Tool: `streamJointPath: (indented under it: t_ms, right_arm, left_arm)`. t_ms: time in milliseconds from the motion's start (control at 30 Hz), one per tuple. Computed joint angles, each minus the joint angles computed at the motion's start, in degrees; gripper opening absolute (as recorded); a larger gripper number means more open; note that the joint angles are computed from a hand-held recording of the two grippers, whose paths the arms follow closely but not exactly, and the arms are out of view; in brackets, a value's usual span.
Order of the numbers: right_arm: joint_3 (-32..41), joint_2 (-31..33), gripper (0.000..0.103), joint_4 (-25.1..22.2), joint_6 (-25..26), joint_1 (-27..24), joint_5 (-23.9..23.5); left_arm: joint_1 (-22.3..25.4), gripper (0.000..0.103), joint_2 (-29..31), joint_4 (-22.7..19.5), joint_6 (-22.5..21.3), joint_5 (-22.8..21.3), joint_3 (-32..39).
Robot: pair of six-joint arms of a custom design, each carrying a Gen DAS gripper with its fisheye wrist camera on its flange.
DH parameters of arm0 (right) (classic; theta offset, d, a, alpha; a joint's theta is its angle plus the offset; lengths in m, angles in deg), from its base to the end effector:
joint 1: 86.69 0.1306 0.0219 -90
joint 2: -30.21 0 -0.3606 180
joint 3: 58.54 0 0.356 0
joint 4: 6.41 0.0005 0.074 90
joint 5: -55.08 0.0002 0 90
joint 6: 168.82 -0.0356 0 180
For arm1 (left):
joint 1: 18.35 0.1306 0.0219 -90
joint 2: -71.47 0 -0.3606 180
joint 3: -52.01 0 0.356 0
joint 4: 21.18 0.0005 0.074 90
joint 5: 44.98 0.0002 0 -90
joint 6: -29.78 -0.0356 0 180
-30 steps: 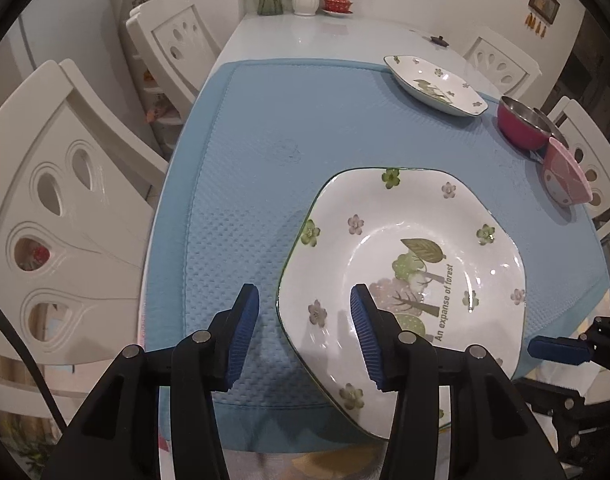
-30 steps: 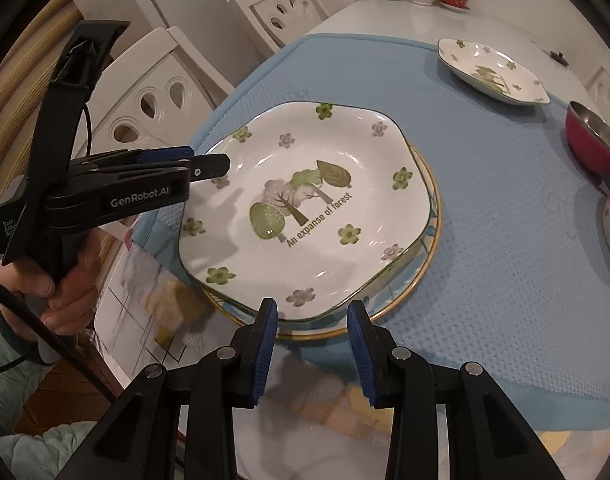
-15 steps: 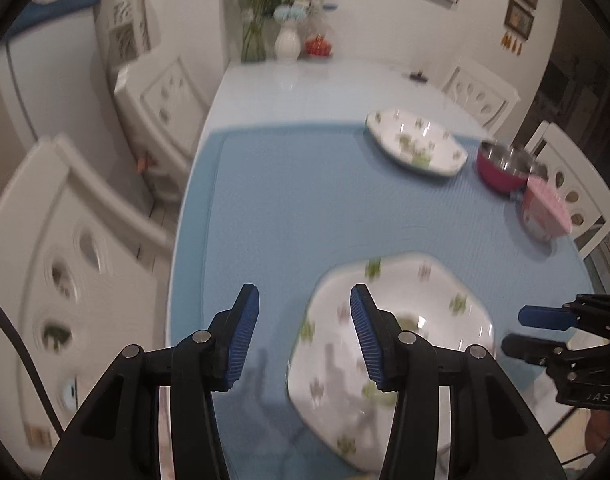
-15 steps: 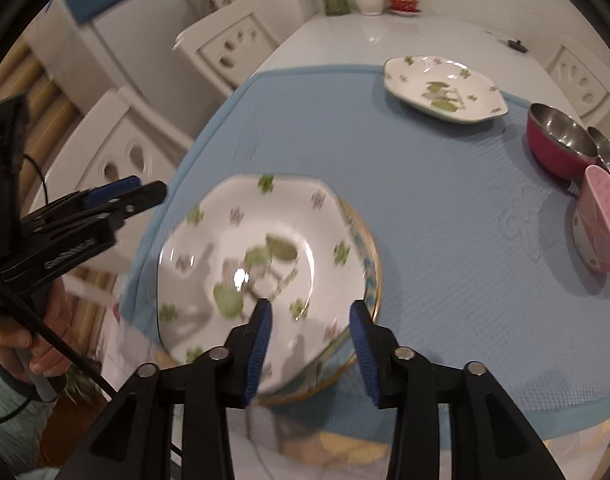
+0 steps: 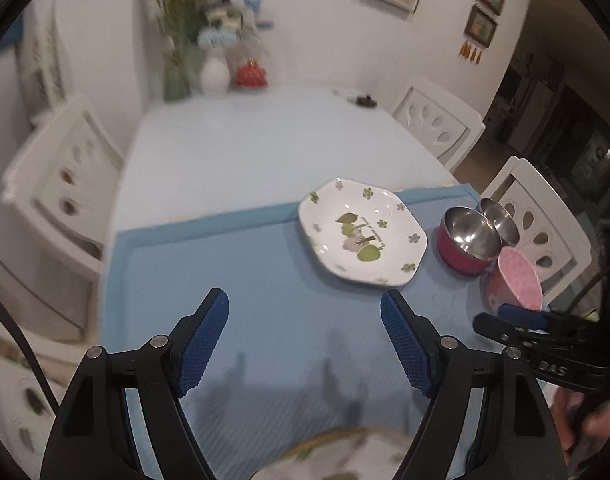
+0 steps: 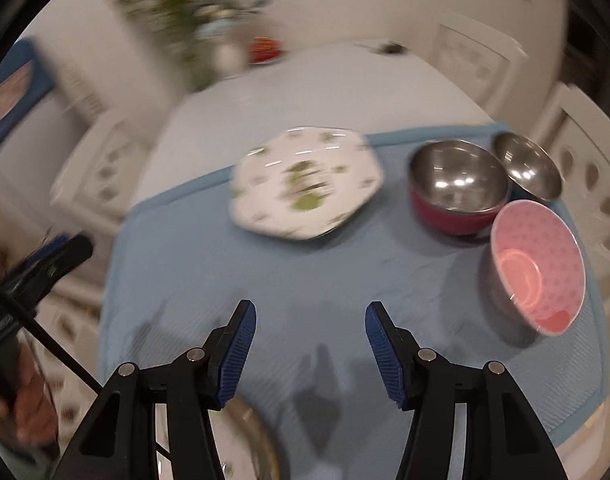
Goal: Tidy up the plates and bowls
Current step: 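Grasp the other hexagonal tree-print plate rim with the right gripper, lift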
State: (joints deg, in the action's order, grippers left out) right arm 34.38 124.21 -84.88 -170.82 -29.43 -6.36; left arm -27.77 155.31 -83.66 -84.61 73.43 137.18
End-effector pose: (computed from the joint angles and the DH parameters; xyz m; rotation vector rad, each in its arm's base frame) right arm 0.2429 0.3454 0.3801 0.8384 2.4764 0.0541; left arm 0.3816 -0.0810 0.4050 0.8932 2.3724 -0.5501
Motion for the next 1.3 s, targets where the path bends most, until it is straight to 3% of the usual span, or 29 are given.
streamJointPath:
  t_ms: [133,167,233,333,433,600,767,867,1000,1067,1167,1300]
  right_arm:
    - [-6.1,-2.3,0.055,6.8,3.2,-8.5,-4.4]
    - [-7.4,-2.7,0.055,8.3,3.9,-10.1,-5.4]
    - [-9.8,-2.7,0.055,11.7,5.2,-13.6,-7.5]
    - [-12.0,-1.7,0.050,16.2,7.8,-18.2,-10.7]
    - [-11.6,0.5,0.046,17.7,11.4,-21.0,-11.2]
    - [-7.1,5.0,0.040,14.3,16.0,-21.3,-9.5]
    - [-2.2,9.1,0.040,11.0,14.7,-20.1,-11.2]
    - [-0.3,10.3,0.040,13.3,12.3,-18.9,-12.0]
    - [-3.3,8.3,0.040,18.3,9.6,-18.1,-13.9]
    - [-6.2,6.4,0.040,19.0,8.1,-18.3,-14.6]
    - [-9.3,3.9,0.040,17.8,6.5,-19.0,-11.7]
    - [-11.1,3.7,0.040,20.4,11.3,-21.9,-11.9]
  left_arm:
    - [-3.7,0.073,8.8,-2.0,5.2,-0.7,4.6]
    - [-4.6,0.067,10.7,-2.1,6.1,-0.9,5.6]
    - [-6.0,0.066,13.5,-0.9,7.7,-1.9,6.5]
    - [-7.8,0.050,17.6,0.0,9.0,-2.9,8.1]
    - [-9.2,0.049,20.7,0.8,10.0,-3.8,9.4]
    - [-9.8,0.049,23.1,2.2,9.5,-4.4,10.2]
    - [-8.5,0.049,24.1,2.7,8.5,-5.4,11.2]
    - [-7.5,0.049,24.4,3.5,7.9,-5.9,11.6]
    - [-6.9,0.049,26.0,2.2,6.9,-4.6,13.5]
    - [-7.0,0.049,26.9,1.7,6.2,-3.4,14.4]
    - [-7.7,0.049,29.0,0.0,5.2,-1.9,16.3]
    - [-8.7,0.049,30.8,0.2,4.1,0.2,17.2]
